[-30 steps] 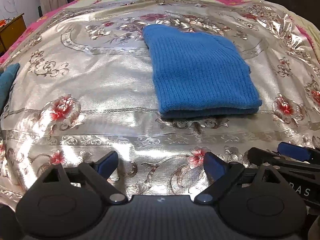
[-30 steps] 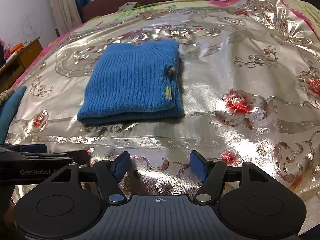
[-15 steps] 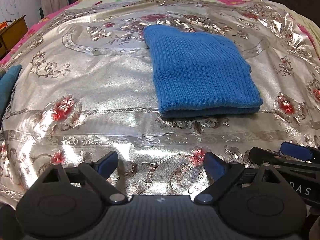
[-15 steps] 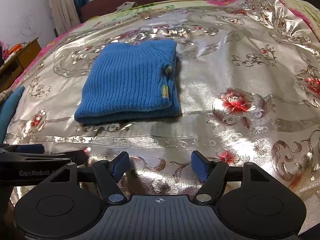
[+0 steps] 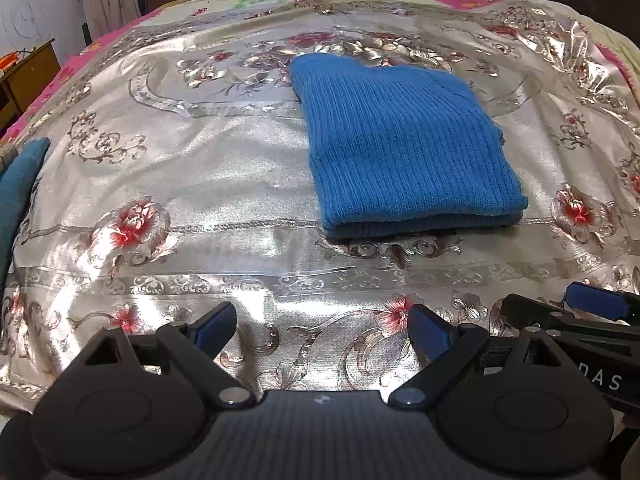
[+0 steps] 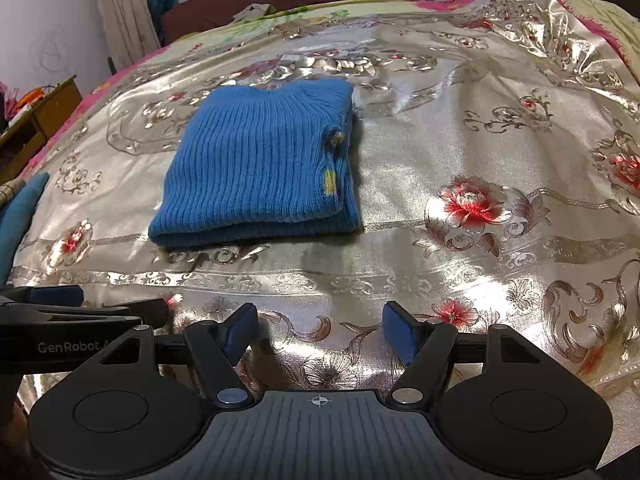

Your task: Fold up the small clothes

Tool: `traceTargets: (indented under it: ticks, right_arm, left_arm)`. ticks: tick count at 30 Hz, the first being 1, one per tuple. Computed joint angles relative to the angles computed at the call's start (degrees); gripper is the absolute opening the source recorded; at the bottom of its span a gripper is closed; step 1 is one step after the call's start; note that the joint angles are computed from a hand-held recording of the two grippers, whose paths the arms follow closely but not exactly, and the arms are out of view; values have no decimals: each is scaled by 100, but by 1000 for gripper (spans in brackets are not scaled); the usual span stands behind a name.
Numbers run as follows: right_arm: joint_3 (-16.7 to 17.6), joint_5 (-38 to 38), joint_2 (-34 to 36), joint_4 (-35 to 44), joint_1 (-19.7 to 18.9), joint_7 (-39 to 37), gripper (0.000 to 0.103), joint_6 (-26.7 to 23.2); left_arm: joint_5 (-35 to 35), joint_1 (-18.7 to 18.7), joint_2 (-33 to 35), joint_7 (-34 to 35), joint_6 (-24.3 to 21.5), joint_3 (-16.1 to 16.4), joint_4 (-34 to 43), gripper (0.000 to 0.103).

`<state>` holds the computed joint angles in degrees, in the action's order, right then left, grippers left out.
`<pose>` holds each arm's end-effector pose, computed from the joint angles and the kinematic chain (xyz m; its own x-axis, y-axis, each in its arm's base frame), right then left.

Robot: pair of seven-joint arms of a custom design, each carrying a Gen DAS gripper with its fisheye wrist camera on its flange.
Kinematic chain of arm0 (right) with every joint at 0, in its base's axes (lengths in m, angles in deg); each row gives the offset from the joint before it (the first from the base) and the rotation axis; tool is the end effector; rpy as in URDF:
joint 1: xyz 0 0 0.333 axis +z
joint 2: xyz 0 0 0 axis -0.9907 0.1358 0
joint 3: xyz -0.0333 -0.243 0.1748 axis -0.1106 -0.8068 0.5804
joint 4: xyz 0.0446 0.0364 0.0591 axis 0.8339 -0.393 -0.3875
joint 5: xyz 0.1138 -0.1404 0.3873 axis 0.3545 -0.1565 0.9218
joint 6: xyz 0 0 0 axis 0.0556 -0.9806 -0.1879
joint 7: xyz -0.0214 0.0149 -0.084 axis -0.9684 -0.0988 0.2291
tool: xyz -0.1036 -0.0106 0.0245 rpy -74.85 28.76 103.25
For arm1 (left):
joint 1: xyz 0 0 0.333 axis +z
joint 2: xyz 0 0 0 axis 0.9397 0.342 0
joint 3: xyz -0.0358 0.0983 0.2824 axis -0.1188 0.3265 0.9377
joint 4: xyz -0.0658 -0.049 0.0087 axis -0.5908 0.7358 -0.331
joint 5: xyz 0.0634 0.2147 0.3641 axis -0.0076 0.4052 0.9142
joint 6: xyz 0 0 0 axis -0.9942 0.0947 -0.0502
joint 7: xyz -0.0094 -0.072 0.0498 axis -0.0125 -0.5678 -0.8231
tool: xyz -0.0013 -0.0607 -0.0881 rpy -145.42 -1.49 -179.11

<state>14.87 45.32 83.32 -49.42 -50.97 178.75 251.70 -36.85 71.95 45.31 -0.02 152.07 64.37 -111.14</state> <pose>0.6808 0.2552 0.3291 -0.0335 -0.9901 -0.1361 -0.7618 0.1134 -0.6378 0.7113 -0.0750 0.3411 -0.0975 -0.9952 -0.0129 -0.8138 0.0871 -0.5745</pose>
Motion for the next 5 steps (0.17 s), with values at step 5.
traceTargets:
  ticks: [5]
  right_arm:
    - [-11, 9, 3, -1, 11, 5, 70, 3]
  left_arm:
    - [239, -120, -37, -171, 107, 133, -50, 96]
